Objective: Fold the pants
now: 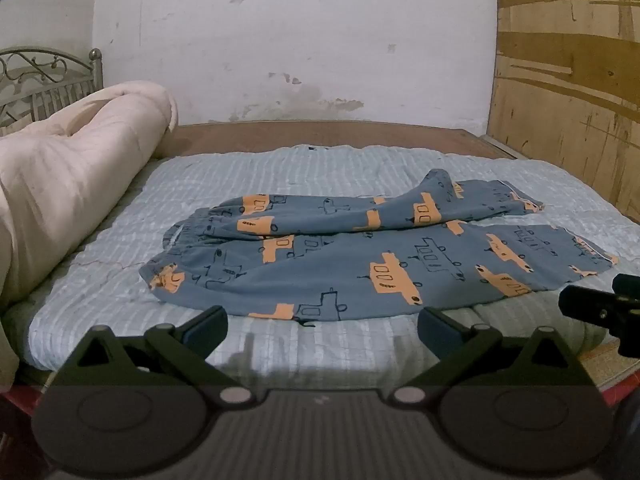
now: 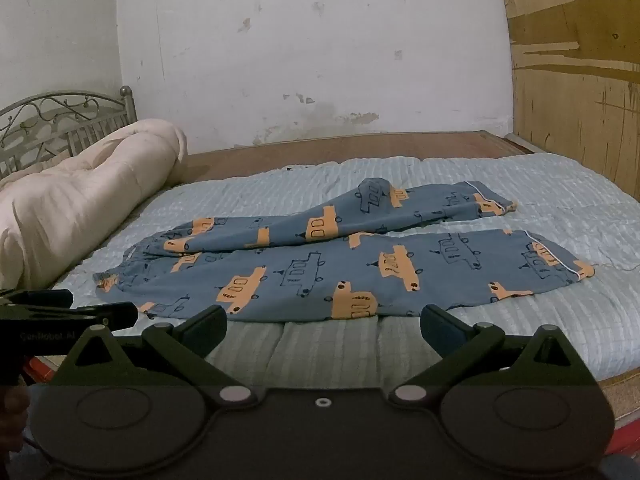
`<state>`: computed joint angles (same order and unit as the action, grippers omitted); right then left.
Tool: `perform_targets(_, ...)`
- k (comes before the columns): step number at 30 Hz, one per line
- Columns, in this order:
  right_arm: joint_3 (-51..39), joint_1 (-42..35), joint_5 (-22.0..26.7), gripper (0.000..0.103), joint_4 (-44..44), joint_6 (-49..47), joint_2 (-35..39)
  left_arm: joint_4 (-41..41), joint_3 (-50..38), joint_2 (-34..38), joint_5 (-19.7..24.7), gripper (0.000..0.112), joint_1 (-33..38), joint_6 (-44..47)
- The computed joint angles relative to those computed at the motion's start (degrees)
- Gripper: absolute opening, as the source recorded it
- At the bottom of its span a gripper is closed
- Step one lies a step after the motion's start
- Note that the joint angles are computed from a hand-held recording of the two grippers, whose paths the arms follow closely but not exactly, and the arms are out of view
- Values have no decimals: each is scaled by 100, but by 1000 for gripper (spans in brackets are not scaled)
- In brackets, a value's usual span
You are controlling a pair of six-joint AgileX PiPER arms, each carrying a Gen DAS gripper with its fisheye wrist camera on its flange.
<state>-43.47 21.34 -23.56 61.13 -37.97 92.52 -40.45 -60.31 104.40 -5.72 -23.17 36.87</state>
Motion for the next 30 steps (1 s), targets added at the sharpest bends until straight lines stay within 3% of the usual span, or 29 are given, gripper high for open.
perform_targets(14, -3, -41, 29, 102, -80, 63, 0, -8, 13, 4, -44, 103, -11, 29)
perform_targets(18, 0, -48, 28, 102, -92, 74, 3, -948, -14, -27, -66, 103, -51, 968)
perform_targets(30, 19, -55, 55, 102, -172, 137, -25, -1062, -7, -49, -58, 103, -44, 1082)
